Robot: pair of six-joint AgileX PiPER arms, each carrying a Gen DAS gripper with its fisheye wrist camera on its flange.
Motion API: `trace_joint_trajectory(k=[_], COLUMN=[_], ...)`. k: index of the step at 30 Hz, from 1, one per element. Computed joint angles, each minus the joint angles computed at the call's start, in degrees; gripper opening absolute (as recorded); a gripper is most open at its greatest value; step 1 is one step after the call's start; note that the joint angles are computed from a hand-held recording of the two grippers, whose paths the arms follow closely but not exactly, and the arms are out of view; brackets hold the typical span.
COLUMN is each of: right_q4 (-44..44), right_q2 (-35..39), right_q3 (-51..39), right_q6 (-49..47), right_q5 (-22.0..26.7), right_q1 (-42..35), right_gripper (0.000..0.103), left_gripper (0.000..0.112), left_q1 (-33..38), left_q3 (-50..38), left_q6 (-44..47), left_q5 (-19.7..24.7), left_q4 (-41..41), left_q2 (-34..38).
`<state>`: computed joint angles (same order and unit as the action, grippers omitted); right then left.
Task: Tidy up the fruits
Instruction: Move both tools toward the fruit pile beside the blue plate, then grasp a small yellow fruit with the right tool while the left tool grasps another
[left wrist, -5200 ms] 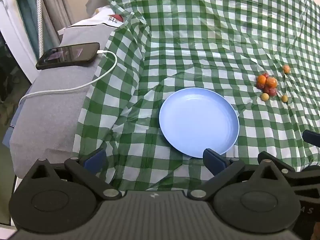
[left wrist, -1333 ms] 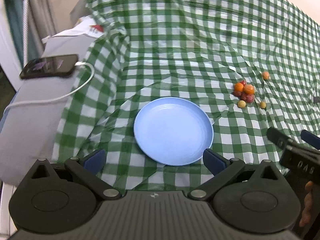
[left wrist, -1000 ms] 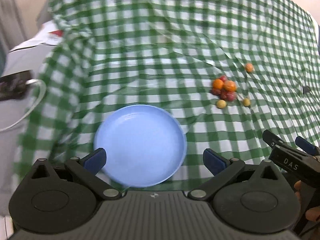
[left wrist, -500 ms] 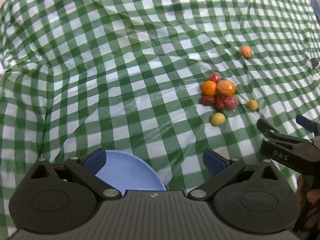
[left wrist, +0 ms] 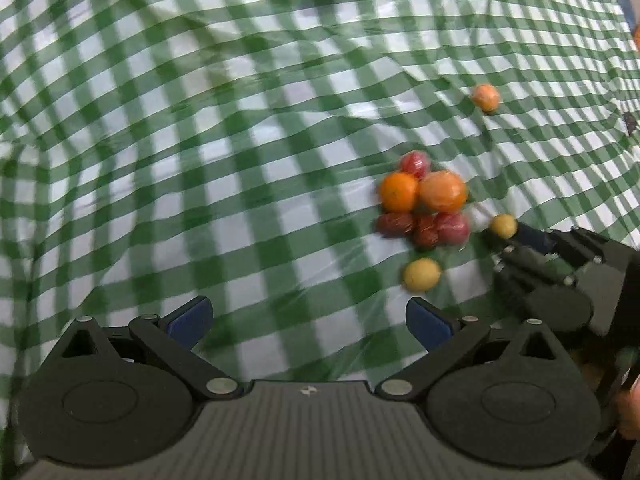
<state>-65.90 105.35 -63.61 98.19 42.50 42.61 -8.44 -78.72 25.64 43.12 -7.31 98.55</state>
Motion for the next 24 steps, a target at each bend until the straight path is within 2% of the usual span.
trace_joint_trajectory(k=[2, 5, 7, 9, 12, 15, 16, 20, 24], right_q4=[-0.1, 0.1, 1.1, 1.1, 0.0, -1.0, -1.3, -2.1, -3.6], right_q2=[-0.2, -1.9, -2.8, -3.2, -2.9, -3.5, -3.5, -3.5, -3.7], right_q3=[0.0, 2.5, 4.1, 5.0, 5.5, 6.4, 6.5, 5.8, 6.1], right_q6=[0.9, 7.6, 11.7, 14.2, 15.2, 16.4, 16.9, 18.4, 20.7], right_q5=[2.2, 7.2, 8.8, 8.5, 8.3, 7.9, 8.0, 10.7, 15.5], right_q1=[0.6, -0.5, -2.2, -3.4, -3.2, -3.1, -3.1, -2.1, 0.0], right_gripper=[0.028, 0.028, 0.028, 0.028, 0.028, 0.028, 0.028, 0.028, 0.028], left_gripper=[0.103, 0.102, 0.096, 0.089, 0.073, 0.052, 0.029, 0.03, 0.03], left_q1=[-1.4, -3.5, -5.0, -6.2, -7.4, -7.3, -7.0, -7.3, -3.7], left_q3=[0.3, 0.8, 0.7, -0.1, -1.7, -1.5, -1.6, 0.3, 2.3], left_q6=[1.1, 3.8, 5.0, 5.2, 5.3, 8.1, 10.2, 10.1, 8.9], left_q5=[-1.5, -3.8, -4.7, -4.6, -3.6, -4.8, -4.7, -6.4, -2.6], left_q4=[-1.7, -4.6, -5.3, -5.1, -4.9, -8.0, -9.9, -7.5, -6.6], left_q2=[1.2, 3.2, 4.9, 6.7, 9.2, 10.0, 10.0, 7.4, 0.9])
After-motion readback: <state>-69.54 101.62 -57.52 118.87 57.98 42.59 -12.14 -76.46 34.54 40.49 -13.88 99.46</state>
